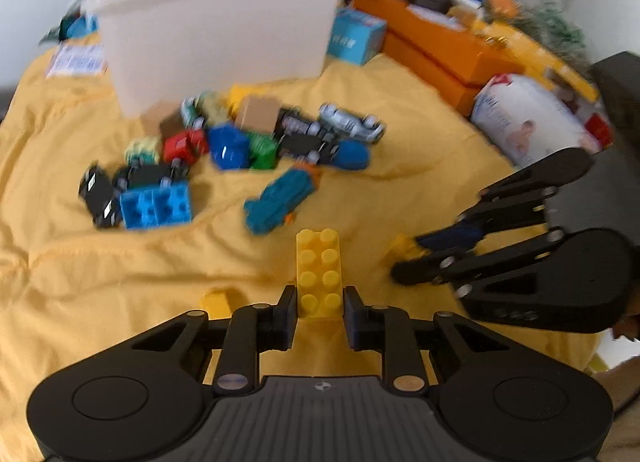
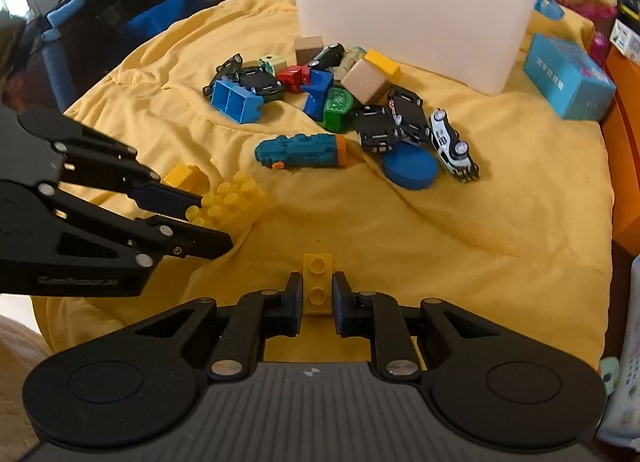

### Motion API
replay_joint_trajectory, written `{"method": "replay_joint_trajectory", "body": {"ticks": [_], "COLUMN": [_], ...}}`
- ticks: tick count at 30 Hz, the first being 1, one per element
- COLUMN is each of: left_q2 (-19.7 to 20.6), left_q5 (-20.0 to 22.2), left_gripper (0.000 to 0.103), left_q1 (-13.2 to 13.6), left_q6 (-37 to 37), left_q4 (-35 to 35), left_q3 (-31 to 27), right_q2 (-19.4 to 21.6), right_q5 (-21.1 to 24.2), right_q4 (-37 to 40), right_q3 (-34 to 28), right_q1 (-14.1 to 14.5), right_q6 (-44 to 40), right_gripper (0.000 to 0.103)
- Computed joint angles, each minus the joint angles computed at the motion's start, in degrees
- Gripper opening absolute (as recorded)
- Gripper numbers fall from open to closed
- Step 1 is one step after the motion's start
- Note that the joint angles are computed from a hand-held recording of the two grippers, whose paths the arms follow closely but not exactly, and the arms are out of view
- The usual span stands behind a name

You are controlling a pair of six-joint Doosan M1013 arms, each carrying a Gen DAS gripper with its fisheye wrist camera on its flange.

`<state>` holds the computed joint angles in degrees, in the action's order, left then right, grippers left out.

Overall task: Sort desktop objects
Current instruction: 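Lift both yellow bricks over the white bin and open both grippers, then return both grippers to the toy pile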

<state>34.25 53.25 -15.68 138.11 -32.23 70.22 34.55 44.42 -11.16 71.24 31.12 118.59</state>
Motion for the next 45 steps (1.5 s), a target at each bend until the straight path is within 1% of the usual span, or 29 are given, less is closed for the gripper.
{"method": "replay_joint_trajectory", "body": {"ticks": [1, 3, 5, 6, 8, 9, 10, 11, 13, 14, 15, 17, 18, 19, 22, 25, 27, 28, 29, 30, 31, 32, 34, 35, 37, 39, 41, 43, 45], "left_q2": [-0.4, -0.8, -0.8, -0.7, -0.2, 0.2, 1.0, 1.8, 3.8, 4.9, 6.2, 9.1, 10.9, 12.4, 16.6, 20.3, 22.2, 23.4, 24.4, 24.6, 24.2, 23.2, 21.1, 20.2, 18.4, 16.7, 14.2, 11.3, 8.4], "left_q5": [-0.9, -2.8, -5.6, -7.1, -11.6, -13.8, -16.2, -17.4, -18.9, -20.2, -20.8, -19.6, -18.2, -16.7, -12.7, -8.5, -6.3, -4.5, -3.2, -3.0, -3.4, -4.7, -7.6, -8.6, -10.0, -10.4, -11.3, -13.3, -14.9], "left_gripper": [0.027, 0.027, 0.027, 0.027, 0.027, 0.027, 0.027, 0.027, 0.027, 0.027, 0.027, 0.027, 0.027, 0.027, 0.027, 0.027, 0.027, 0.027, 0.03, 0.034, 0.045, 0.048, 0.049, 0.051, 0.053, 0.054, 0.059, 0.063, 0.063], "left_q1": [0.0, 0.3, 0.8, 1.0, 1.2, 1.1, 0.9, 0.8, 0.4, 0.0, -0.4, -0.8, -1.1, -1.4, -2.2, -2.9, -3.1, -3.3, -3.5, -3.7, -3.9, -4.0, -3.8, -3.6, -3.3, -2.7, -2.1, -1.6, -1.1], "left_q6": [1.1, 2.0, 2.7, 2.8, 4.3, 5.4, 6.1, 5.7, 3.3, 2.9, 1.0, -3.5, -7.0, -9.8, -15.1, -19.3, -21.2, -21.9, -22.2, -22.7, -22.9, -22.1, -19.2, -18.2, -18.1, -17.0, -15.1, -11.7, -7.7], "left_q4": [-0.5, -1.9, -5.8, -7.3, -11.0, -12.6, -13.7, -13.9, -12.9, -12.2, -9.9, -5.8, -2.4, 0.1, 6.1, 10.7, 12.7, 13.6, 14.5, 15.9, 17.6, 17.7, 15.7, 14.5, 12.9, 9.2, 4.7, 0.7, -3.0], "left_q3": [0.1, -0.4, -2.0, -3.0, -5.6, -6.9, -9.1, -11.1, -15.8, -18.0, -20.4, -25.6, -28.7, -31.3, -37.8, -43.6, -46.6, -48.7, -50.3, -50.6, -49.7, -47.7, -43.6, -42.0, -39.3, -36.8, -32.8, -28.0, -23.2], "right_q2": [-0.1, -0.8, -1.1, -1.4, -1.7, -1.8, -1.6, -1.5, -0.2, 0.6, 1.5, 3.5, 4.4, 5.5, 7.8, 9.3, 10.6, 11.4, 11.9, 12.8, 13.4, 13.1, 11.8, 11.3, 9.8, 8.3, 7.1, 5.1, 3.6], "right_q5": [0.0, -1.5, -2.7, -4.1, -7.7, -9.0, -10.5, -11.3, -10.9, -10.3, -9.7, -9.3, -9.0, -7.6, -5.5, -3.7, -1.8, -0.6, 0.1, 1.0, 2.1, 1.8, -0.6, -1.1, -3.0, -5.1, -7.0, -9.9, -12.1], "right_q4": [0.4, 0.3, -3.8, -7.4, -14.2, -18.4, -24.7, -30.0, -40.8, -44.1, -45.1, -42.2, -40.5, -38.7, -36.5, -35.1, -34.3, -33.5, -32.2, -29.9, -27.3, -26.7, -28.2, -29.1, -30.4, -31.3, -31.6, -32.5, -32.6], "right_q3": [-0.1, 0.1, -0.5, -1.0, -1.9, -2.5, -3.4, -4.1, -7.1, -8.7, -10.3, -14.0, -15.5, -17.3, -20.3, -22.1, -23.9, -25.2, -26.0, -27.4, -28.7, -28.2, -25.6, -24.9, -22.5, -20.6, -19.0, -16.1, -14.2], "right_q1": [-0.2, -0.5, -0.8, -1.0, -1.7, -2.0, -2.3, -2.4, -2.9, -3.0, -3.4, -4.5, -4.9, -5.2, -5.6, -5.6, -5.7, -5.8, -5.9, -6.2, -6.4, -6.3, -6.1, -6.0, -5.7, -5.5, -5.4, -5.1, -4.9], "right_q6": [-0.7, -0.1, 2.2, 4.4, 10.2, 14.1, 20.0, 25.0, 34.8, 37.5, 38.4, 37.3, 36.5, 34.8, 32.2, 31.2, 30.1, 29.0, 27.3, 24.3, 21.2, 20.7, 22.2, 22.6, 23.6, 24.6, 25.1, 26.7, 27.3], "right_gripper": [0.017, 0.017, 0.017, 0.017, 0.017, 0.017, 0.017, 0.017, 0.017, 0.017, 0.017, 0.017, 0.017, 0.017, 0.017, 0.017, 0.018, 0.018, 0.019, 0.028, 0.033, 0.037, 0.037, 0.037, 0.037, 0.037, 0.037, 0.04, 0.041]}}
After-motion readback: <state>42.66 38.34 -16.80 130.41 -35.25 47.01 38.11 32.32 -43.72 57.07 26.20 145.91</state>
